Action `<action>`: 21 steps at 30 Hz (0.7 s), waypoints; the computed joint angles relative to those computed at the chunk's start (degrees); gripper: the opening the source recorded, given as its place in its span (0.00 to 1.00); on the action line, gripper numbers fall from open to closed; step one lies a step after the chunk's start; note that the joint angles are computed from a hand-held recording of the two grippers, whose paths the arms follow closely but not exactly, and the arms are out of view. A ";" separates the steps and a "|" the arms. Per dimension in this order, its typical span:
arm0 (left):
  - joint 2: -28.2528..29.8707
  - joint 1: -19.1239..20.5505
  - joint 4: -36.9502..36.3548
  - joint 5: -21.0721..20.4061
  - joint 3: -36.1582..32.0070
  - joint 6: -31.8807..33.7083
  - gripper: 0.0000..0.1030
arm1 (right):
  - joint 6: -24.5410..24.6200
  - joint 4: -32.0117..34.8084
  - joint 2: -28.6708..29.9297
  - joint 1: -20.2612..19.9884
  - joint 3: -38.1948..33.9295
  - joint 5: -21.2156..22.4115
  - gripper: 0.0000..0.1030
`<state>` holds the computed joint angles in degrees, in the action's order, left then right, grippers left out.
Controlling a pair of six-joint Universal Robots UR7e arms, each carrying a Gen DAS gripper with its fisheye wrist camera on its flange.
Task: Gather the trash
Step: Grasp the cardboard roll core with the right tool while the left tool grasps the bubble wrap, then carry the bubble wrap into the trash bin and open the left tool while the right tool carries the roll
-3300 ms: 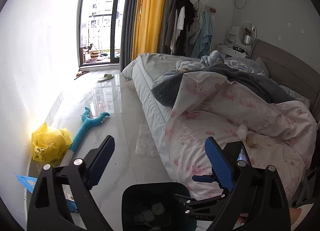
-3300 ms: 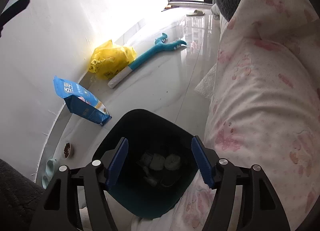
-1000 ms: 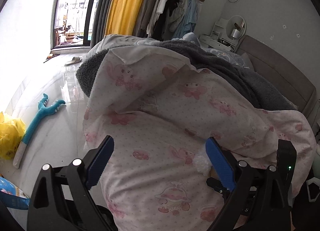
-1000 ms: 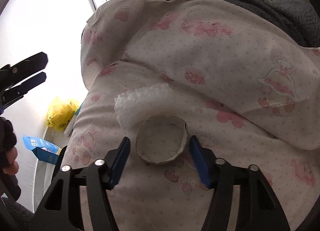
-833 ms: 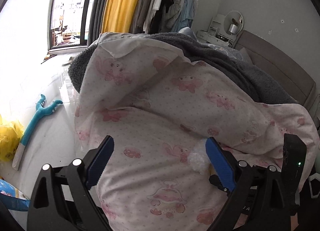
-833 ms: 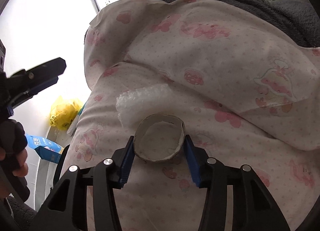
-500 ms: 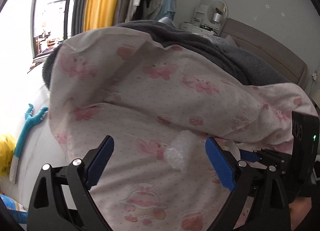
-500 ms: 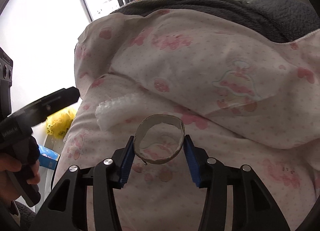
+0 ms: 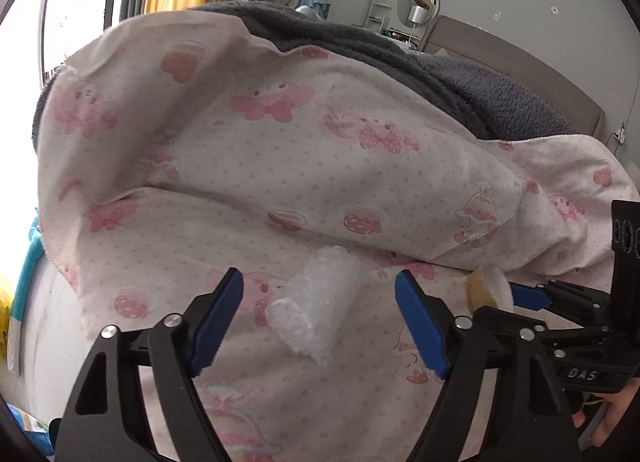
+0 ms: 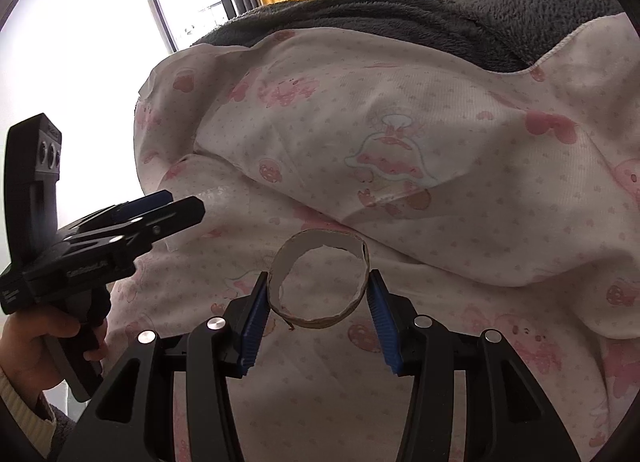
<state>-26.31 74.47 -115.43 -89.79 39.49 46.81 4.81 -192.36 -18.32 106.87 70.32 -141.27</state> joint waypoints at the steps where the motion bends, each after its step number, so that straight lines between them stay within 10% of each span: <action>1: 0.46 -0.03 0.73 0.00 -0.65 0.11 0.74 | 0.02 -0.11 -0.17 0.00 0.28 0.00 0.48; 7: 1.44 -0.36 2.01 2.17 -1.28 0.25 0.46 | 0.34 -0.28 -1.43 0.18 2.34 -0.46 0.48; 21: -3.38 -0.20 0.79 1.30 4.22 2.87 0.43 | -0.30 0.77 -0.84 2.03 0.79 -2.11 0.48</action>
<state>-29.70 74.27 -114.65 -88.49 43.72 49.68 4.50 -191.58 -19.16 108.91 71.11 -143.39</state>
